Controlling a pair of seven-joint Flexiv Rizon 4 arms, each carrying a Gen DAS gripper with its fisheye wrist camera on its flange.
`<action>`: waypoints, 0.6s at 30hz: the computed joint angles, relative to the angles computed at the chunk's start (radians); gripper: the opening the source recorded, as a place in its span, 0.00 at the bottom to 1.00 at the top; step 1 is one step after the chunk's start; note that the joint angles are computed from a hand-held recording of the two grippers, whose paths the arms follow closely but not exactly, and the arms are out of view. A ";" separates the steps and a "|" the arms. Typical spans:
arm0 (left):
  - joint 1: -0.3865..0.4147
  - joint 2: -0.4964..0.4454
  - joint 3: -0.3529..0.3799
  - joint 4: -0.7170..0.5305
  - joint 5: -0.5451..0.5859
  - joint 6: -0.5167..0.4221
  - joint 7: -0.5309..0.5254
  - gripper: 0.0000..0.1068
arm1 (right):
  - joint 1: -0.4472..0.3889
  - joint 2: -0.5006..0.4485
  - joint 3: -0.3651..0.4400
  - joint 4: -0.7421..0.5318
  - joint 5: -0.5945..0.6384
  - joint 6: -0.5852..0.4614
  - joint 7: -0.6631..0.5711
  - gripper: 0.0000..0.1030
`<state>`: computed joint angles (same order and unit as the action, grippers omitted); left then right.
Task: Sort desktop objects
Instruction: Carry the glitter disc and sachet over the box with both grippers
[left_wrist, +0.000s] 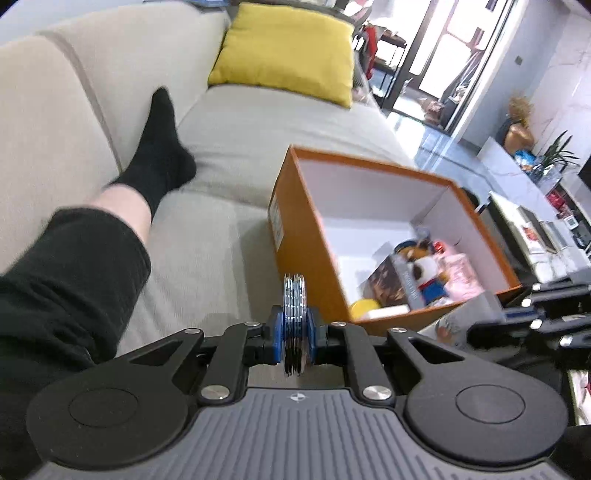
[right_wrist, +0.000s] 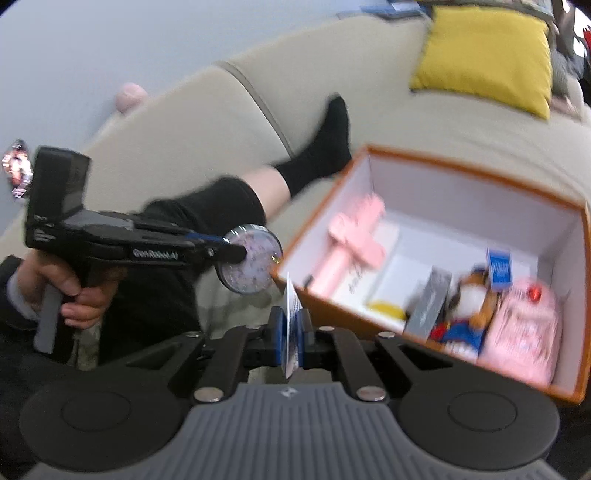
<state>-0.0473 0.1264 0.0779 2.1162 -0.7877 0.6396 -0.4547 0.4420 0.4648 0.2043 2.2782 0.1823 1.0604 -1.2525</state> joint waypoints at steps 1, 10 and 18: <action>-0.001 0.002 0.000 -0.008 -0.007 -0.007 0.009 0.13 | 0.004 0.007 -0.013 -0.009 -0.001 0.003 -0.023 0.07; -0.037 -0.011 -0.025 -0.069 -0.077 -0.043 0.100 0.14 | -0.049 -0.106 -0.063 -0.109 -0.103 0.011 -0.176 0.07; -0.064 -0.070 -0.061 -0.107 -0.055 -0.031 0.094 0.14 | -0.063 -0.266 -0.097 -0.178 -0.024 0.013 -0.459 0.06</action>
<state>-0.1113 0.0561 0.0165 2.0093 -0.8426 0.6083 -0.3605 0.3786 0.1985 0.1069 2.1000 0.1586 1.0733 -1.7116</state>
